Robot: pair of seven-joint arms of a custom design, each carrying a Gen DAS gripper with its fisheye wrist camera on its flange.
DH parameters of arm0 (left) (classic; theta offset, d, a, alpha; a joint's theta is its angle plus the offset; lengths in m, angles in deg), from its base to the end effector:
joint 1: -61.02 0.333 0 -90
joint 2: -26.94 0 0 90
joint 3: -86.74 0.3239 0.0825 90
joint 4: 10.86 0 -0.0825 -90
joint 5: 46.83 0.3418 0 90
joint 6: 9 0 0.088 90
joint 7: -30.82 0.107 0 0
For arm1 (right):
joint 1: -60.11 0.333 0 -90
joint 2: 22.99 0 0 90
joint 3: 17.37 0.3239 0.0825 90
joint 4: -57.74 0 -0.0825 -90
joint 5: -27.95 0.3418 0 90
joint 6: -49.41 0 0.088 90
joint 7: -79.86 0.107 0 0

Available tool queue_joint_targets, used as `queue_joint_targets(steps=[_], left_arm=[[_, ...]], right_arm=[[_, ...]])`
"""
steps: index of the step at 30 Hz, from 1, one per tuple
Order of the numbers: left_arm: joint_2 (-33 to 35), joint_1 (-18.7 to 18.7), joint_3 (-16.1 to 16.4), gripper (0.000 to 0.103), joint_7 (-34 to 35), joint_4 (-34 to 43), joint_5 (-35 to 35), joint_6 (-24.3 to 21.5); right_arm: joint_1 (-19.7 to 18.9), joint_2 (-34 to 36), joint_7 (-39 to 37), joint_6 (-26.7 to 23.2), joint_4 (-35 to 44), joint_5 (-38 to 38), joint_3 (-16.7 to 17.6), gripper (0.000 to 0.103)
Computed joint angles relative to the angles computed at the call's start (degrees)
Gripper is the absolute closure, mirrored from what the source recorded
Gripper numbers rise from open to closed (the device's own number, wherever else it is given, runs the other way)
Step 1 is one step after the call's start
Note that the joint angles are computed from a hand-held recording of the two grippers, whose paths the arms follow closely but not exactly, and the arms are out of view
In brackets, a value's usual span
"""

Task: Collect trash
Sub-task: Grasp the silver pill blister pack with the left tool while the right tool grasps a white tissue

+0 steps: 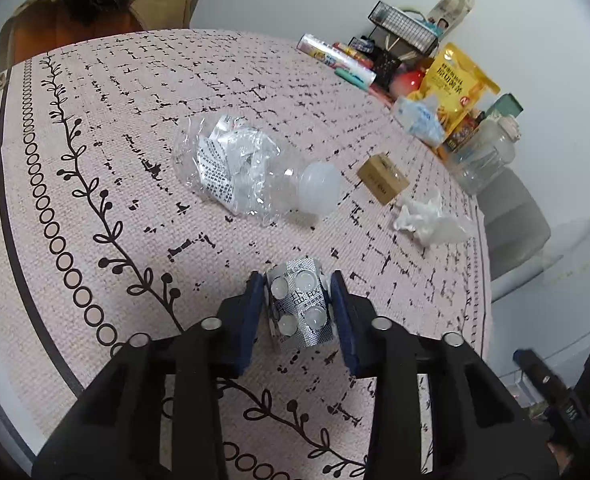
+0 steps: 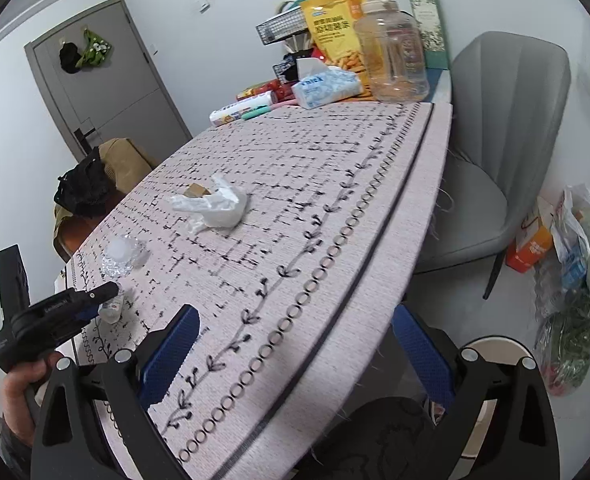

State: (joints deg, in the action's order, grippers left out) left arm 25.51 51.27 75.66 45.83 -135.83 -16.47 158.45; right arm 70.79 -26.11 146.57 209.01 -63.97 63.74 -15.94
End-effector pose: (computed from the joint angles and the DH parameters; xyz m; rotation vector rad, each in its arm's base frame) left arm 0.4911 -0.2216 0.5152 -2.2776 1.3974 -1.0659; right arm 0.5304 0.0871 0.5393 -1.7622 1.5805 -0.3349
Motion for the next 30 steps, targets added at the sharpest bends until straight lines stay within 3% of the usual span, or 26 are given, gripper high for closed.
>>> queue_joint_targets(steps=[12, 21, 27, 28, 30], left_arm=[[-6.0, 3.7, 0.4, 0.075, -7.7, -4.4, 7.5, 1.8], [-8.4, 5.7, 0.5, 0.075, -9.6, -6.8, 8.6, 2.3], [-9.4, 6.3, 0.5, 0.075, -10.1, -7.7, 8.8, 2.6], [-9.4, 6.3, 0.5, 0.075, -9.9, -7.6, 8.8, 2.7], [-9.3, 6.2, 0.4, 0.075, -9.4, -7.2, 9.0, 2.7]], right_arm=[[2.5, 7.2, 1.9, -1.2, 9.3, -5.1, 1.4, 0.008], [5.4, 14.7, 5.6, -3.0, 18.6, -12.0, 0.8, 0.011], [6.8, 18.4, 6.2, -3.4, 23.3, -15.5, 0.3, 0.025], [6.8, 18.8, 5.7, -3.3, 23.7, -15.5, 0.4, 0.03], [6.2, 19.6, 2.9, -3.8, 24.5, -14.1, 1.3, 0.052]])
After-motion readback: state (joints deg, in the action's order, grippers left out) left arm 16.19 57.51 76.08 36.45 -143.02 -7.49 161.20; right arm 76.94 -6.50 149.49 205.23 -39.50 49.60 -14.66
